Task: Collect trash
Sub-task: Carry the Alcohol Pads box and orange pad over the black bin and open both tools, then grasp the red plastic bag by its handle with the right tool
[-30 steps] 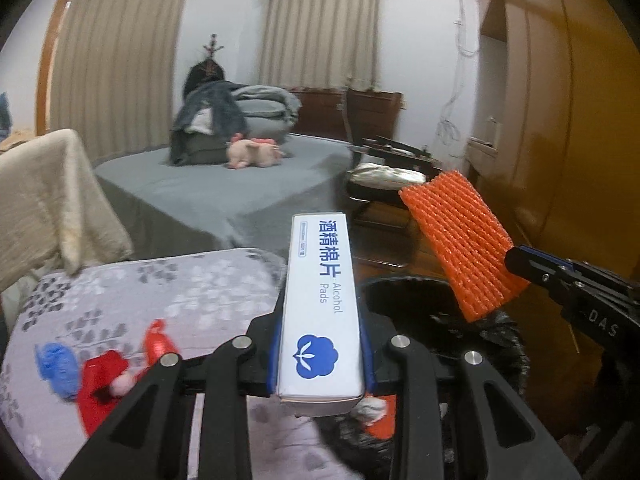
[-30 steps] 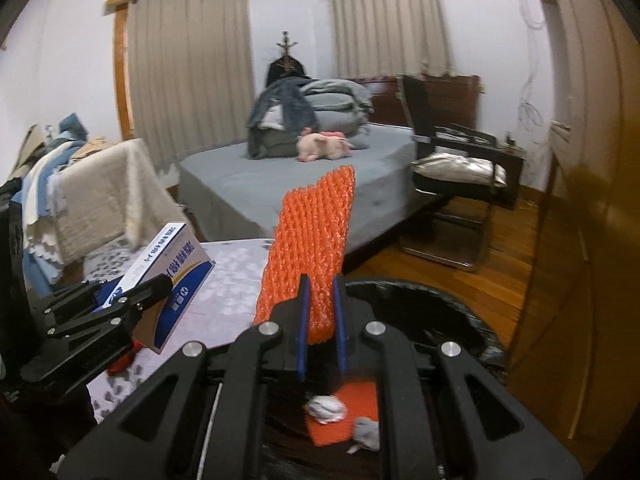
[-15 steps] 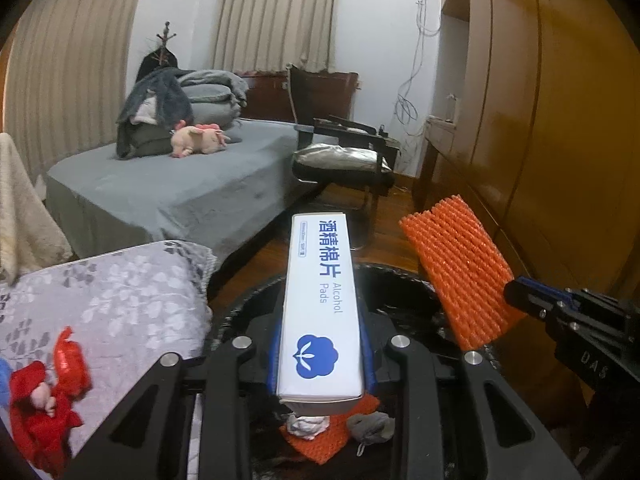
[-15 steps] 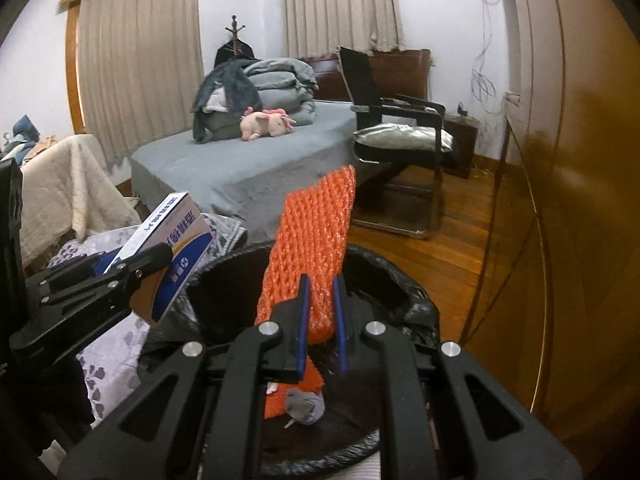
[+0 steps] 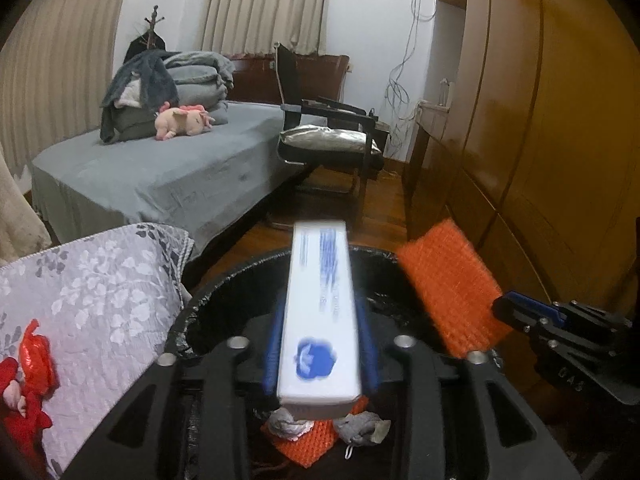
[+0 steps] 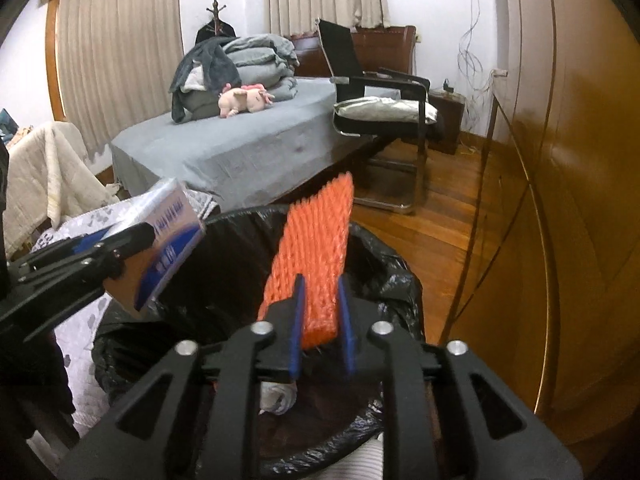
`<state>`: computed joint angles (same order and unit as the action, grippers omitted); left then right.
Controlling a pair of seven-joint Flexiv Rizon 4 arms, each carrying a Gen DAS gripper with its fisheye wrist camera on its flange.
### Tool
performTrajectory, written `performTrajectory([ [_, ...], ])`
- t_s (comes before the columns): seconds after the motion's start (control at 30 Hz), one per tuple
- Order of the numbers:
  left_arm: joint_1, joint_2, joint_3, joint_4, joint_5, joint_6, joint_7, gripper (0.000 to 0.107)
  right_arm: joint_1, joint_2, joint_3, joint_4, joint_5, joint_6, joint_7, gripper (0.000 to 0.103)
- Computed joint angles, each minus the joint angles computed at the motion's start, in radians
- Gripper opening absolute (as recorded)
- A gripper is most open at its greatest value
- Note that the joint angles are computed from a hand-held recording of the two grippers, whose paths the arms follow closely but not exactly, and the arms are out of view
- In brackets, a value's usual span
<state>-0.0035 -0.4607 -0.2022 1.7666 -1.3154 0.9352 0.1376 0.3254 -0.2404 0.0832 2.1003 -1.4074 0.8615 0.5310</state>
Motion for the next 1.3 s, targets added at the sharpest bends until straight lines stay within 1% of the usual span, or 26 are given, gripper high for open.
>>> performTrajectory([
  [0.03,0.001,-0.003,0.001,-0.003,0.002,-0.002,-0.003,0.053,0.0,-0.001,0.0,0.001,0.006,-0.002,-0.002,0.032],
  [0.07,0.004,-0.004,0.001,-0.004,-0.003,-0.002,-0.001,0.057,0.001,-0.001,0.001,0.002,0.01,-0.006,0.002,0.035],
  [0.1,0.005,-0.004,0.002,-0.003,-0.001,-0.004,-0.004,0.06,0.001,0.002,0.001,0.007,0.007,-0.006,0.007,0.042],
  [0.13,0.008,-0.005,0.004,-0.005,0.004,-0.009,-0.01,0.063,0.005,0.004,0.003,0.007,0.007,-0.017,0.009,0.051],
  [0.17,0.011,-0.005,0.005,-0.006,0.004,-0.01,-0.011,0.069,0.007,0.006,0.004,0.008,0.006,-0.024,0.01,0.056],
  [0.2,0.015,-0.003,0.006,-0.006,-0.005,-0.002,-0.006,0.072,0.009,0.007,0.005,0.008,0.004,-0.031,0.011,0.067],
  [0.23,0.019,-0.002,0.006,-0.006,-0.012,-0.001,0.001,0.074,0.011,0.009,0.006,0.008,0.004,-0.039,0.01,0.083],
  [0.27,0.025,0.001,0.008,-0.005,-0.026,0.004,0.013,0.079,0.016,0.009,0.009,0.005,0.008,-0.056,0.009,0.09],
  [0.3,0.026,0.002,0.011,-0.006,-0.032,0.014,0.018,0.087,0.019,0.01,0.009,0.002,0.006,-0.063,0.01,0.093],
  [0.37,0.032,0.005,0.015,-0.006,-0.068,0.045,0.049,0.091,0.021,0.006,0.012,-0.006,0.01,-0.059,-0.003,0.095],
  [0.5,0.055,0.01,0.031,-0.013,-0.095,0.055,0.067,0.096,0.033,-0.011,0.009,-0.04,0.009,-0.051,-0.018,0.096],
  [0.57,0.072,0.014,0.04,-0.014,-0.12,0.056,0.085,0.097,0.043,-0.025,0.006,-0.064,-0.004,-0.044,-0.012,0.096],
  [0.67,0.095,0.014,0.057,-0.019,-0.129,0.054,0.081,0.097,0.055,-0.051,-0.001,-0.102,-0.023,-0.024,-0.013,0.097],
  [0.87,0.14,-0.005,0.081,-0.048,-0.187,0.124,0.116,0.097,0.094,-0.134,-0.025,-0.216,-0.037,0.033,-0.052,0.097],
  [1.0,0.175,-0.044,0.087,-0.091,-0.199,0.183,0.101,0.097,0.122,-0.197,-0.051,-0.301,-0.045,0.086,-0.086,0.097],
  [1.13,0.21,-0.085,0.082,-0.142,-0.19,0.236,0.058,0.097,0.156,-0.266,-0.082,-0.393,-0.036,0.141,-0.135,0.097],
  [1.3,0.249,-0.145,0.061,-0.214,-0.17,0.305,0.016,0.097,0.2,-0.368,-0.126,-0.534,0.016,0.211,-0.22,0.097],
])
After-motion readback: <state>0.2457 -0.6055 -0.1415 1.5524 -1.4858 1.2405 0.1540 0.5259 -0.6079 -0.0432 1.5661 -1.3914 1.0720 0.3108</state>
